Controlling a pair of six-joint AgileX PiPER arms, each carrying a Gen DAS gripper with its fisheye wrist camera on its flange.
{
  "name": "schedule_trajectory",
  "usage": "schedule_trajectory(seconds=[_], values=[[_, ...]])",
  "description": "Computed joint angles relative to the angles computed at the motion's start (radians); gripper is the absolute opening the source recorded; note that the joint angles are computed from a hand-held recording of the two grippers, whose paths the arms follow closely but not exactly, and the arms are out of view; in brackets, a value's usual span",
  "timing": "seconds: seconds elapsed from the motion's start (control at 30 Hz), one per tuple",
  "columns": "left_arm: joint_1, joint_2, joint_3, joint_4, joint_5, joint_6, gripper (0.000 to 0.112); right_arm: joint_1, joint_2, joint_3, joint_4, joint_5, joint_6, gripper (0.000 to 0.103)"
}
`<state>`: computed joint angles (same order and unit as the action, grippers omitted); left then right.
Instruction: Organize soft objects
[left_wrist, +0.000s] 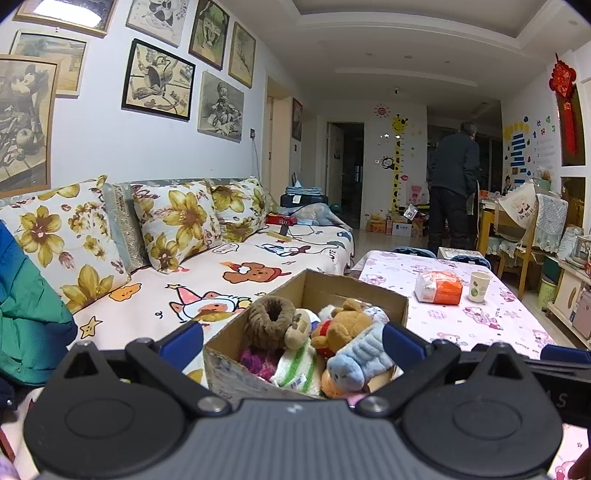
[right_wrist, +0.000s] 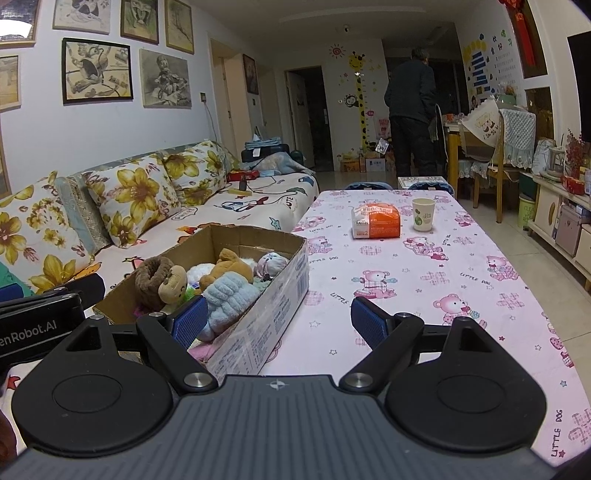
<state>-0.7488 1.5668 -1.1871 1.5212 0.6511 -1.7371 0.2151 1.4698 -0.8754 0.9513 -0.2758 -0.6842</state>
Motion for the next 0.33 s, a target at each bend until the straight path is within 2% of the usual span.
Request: schedule_trajectory(seconds=[0.2,0.33], values=[[0.012,0.018,0.006,0.057,-0.064,-0.066,0.102,-0.021,0.008,0.004,-0.044,0.017,0.066,0.103],[-0.015,0.075,-0.058,0.013,-0.028,-0.002,0.102,-0.056,0.006,0.008,-0.133,0.031,0.163,0.103]])
